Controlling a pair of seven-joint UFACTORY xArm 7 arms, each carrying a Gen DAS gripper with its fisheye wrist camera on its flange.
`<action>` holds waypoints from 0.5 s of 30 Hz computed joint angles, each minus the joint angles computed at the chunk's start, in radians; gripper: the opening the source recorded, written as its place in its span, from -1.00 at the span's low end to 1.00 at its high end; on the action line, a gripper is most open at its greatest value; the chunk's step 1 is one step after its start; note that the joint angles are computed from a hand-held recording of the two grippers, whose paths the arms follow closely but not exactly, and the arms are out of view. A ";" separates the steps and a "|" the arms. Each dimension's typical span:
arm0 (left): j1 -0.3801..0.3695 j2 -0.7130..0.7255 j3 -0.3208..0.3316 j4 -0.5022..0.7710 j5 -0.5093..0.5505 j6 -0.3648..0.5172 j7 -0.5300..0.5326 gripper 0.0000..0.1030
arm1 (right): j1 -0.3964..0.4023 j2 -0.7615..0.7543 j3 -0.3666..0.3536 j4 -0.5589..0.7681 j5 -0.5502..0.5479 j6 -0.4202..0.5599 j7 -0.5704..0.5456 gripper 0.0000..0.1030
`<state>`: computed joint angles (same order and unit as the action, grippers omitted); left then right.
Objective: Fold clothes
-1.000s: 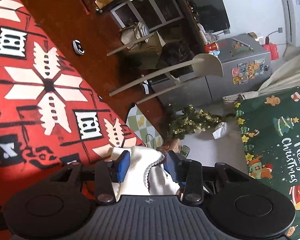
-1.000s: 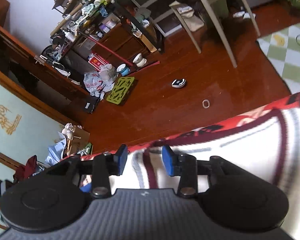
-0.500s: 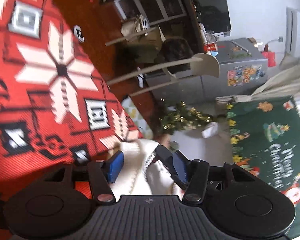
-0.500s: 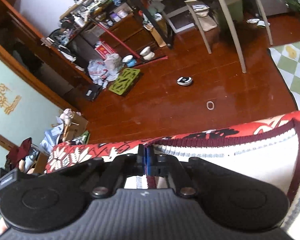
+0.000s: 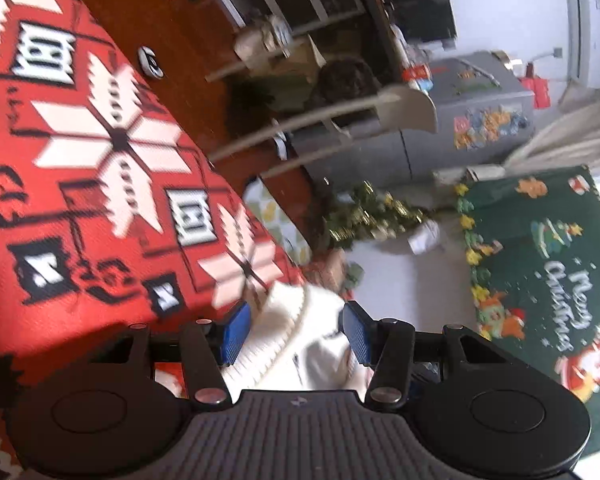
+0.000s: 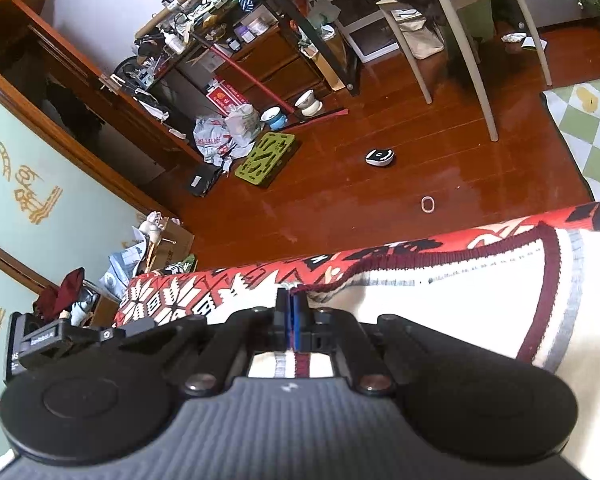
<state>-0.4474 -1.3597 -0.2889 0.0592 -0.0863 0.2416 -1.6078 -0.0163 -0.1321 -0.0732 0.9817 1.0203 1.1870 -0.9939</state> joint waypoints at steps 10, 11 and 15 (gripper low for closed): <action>-0.019 0.008 0.011 0.018 -0.008 0.061 0.031 -0.02 | -0.048 0.013 -0.035 0.020 -0.005 0.109 -0.004 -0.97; -0.036 0.022 0.032 0.014 -0.012 0.044 0.050 -0.02 | -0.054 0.017 -0.038 0.025 -0.005 0.121 -0.007 -0.97; -0.095 0.081 0.078 0.002 -0.031 -0.052 0.108 -0.02 | -0.073 0.026 -0.037 0.040 -0.014 0.148 -0.008 -0.97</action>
<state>-0.5423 -1.2788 -0.2109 0.0608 -0.1175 0.1898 -1.5002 -0.0891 -0.1056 -0.1102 1.0219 1.0063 1.3347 -1.0018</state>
